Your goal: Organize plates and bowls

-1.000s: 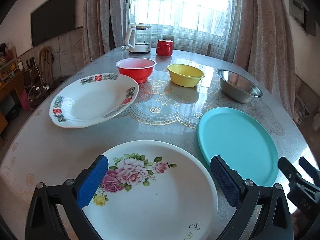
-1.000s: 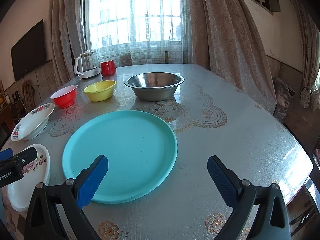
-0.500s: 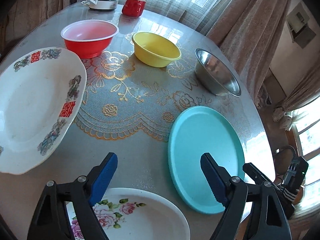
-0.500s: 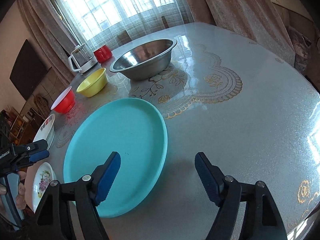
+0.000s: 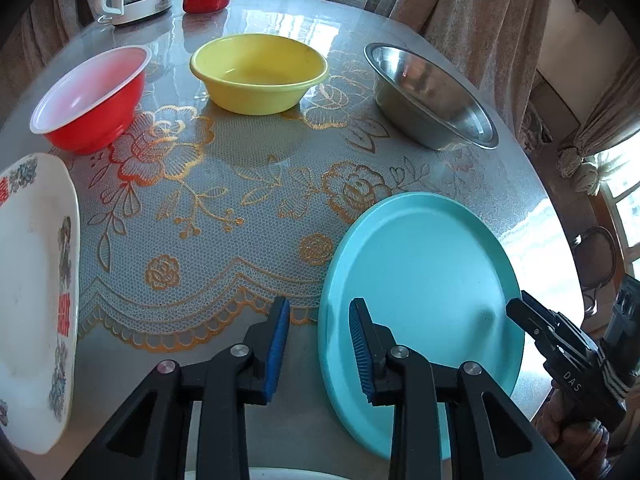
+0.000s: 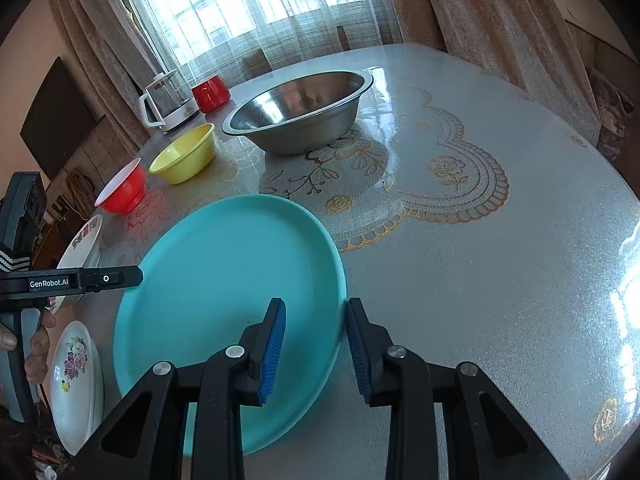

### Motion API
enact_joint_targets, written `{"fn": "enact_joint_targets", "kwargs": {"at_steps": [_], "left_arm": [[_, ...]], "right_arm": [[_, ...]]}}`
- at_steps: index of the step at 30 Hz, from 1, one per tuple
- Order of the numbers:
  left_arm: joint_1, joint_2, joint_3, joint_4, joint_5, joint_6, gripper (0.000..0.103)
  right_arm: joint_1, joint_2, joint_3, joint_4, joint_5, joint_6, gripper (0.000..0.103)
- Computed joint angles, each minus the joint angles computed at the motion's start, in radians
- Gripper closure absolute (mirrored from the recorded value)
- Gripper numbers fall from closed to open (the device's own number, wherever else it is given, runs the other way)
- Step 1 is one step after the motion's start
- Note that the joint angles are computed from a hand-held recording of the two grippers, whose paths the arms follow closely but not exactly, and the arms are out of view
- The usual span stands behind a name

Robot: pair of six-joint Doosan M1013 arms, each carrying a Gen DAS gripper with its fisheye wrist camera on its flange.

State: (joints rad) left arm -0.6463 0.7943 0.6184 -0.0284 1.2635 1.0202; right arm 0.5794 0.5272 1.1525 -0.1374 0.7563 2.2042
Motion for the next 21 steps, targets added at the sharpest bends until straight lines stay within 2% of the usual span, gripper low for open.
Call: {"fn": "enact_joint_targets", "kwargs": {"at_steps": [1, 3, 5, 11, 16, 21], "left_arm": [[0.000, 0.006, -0.010, 0.008, 0.008, 0.006, 0.084], [-0.004, 0.007, -0.008, 0.033, 0.003, 0.013, 0.090], [-0.002, 0.004, 0.001, 0.037, -0.007, 0.015, 0.092], [0.024, 0.000, 0.005, 0.033, -0.011, -0.017, 0.093], [0.027, 0.021, -0.035, 0.089, 0.027, -0.006, 0.092], [0.020, 0.021, -0.033, 0.156, 0.026, -0.008, 0.091]], "right_arm": [[-0.001, 0.004, -0.008, 0.006, 0.005, -0.006, 0.073], [-0.002, 0.014, -0.024, 0.020, 0.015, -0.018, 0.079], [-0.003, 0.026, -0.044, 0.028, 0.028, -0.022, 0.080], [-0.013, 0.086, -0.149, 0.073, 0.093, -0.055, 0.082], [-0.012, 0.143, -0.250, 0.096, 0.157, -0.090, 0.082], [0.002, 0.174, -0.304, 0.054, 0.200, -0.134, 0.082]]}}
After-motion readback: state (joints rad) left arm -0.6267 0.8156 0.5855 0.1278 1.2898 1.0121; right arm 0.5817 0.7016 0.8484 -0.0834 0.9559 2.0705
